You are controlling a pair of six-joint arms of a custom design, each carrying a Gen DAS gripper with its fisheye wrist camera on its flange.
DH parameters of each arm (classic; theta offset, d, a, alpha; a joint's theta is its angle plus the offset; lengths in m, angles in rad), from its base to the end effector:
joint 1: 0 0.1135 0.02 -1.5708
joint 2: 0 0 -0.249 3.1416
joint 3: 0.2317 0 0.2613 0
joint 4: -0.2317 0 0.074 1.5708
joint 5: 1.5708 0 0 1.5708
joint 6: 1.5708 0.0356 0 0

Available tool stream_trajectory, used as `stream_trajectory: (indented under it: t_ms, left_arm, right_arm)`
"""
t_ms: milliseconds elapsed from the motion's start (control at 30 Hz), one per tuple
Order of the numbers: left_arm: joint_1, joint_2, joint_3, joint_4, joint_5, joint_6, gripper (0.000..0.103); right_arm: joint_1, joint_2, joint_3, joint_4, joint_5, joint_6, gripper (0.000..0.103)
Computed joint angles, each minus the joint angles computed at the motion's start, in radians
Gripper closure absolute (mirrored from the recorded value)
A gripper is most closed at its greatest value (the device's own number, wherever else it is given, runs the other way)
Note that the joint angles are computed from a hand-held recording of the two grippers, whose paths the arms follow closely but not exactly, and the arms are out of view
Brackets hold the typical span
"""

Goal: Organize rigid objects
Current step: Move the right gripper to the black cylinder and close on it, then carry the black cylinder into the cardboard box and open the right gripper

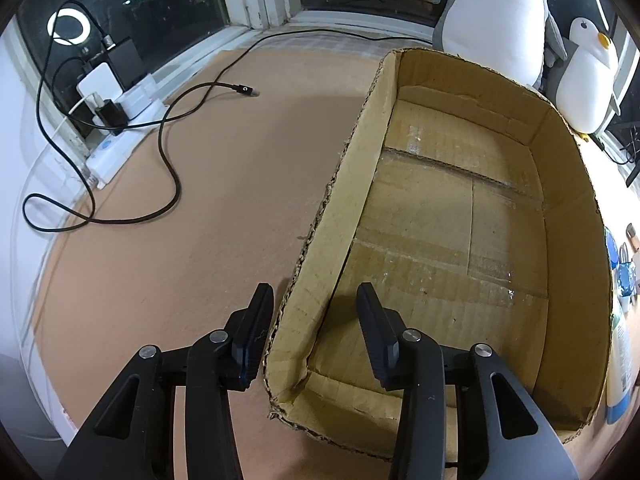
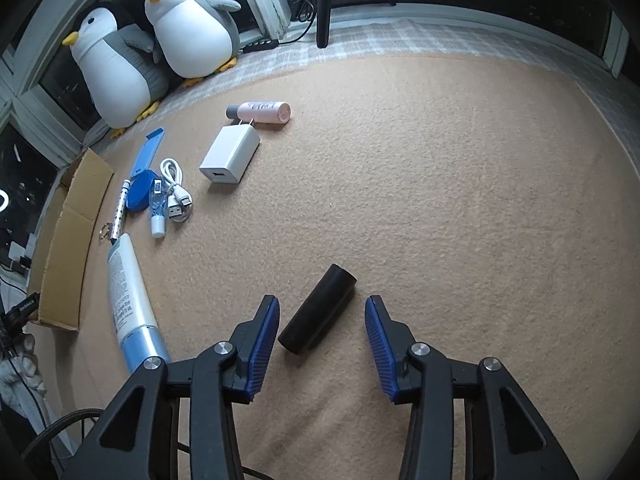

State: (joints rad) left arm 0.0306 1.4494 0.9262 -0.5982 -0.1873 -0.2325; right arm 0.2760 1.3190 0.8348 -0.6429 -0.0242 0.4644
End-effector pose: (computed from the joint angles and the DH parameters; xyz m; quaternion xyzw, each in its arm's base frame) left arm 0.2871 0.0154 0.1874 -0.1480 0.9595 0.0683 0.2299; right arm 0.2480 0.0711 0.1904 0.0891 0.9713 0.0906 0.2008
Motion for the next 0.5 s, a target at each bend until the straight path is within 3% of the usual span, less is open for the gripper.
stream_trajectory:
  t_ms: [200,333,500]
  left_arm:
    - [0.007,-0.007,-0.008,0.007,0.009,0.008,0.061]
    - [0.013,-0.009,-0.013,0.013,0.02,0.007,0.061]
    - [0.028,0.0,-0.002,0.006,0.052,0.012,0.064]
  right_arm:
    - [0.024,0.056,0.037,-0.012,0.026,-0.041,0.074]
    - [0.038,0.082,0.062,-0.028,0.047,-0.07,0.088]
    - [0.051,0.097,0.082,-0.04,0.057,-0.091,0.088]
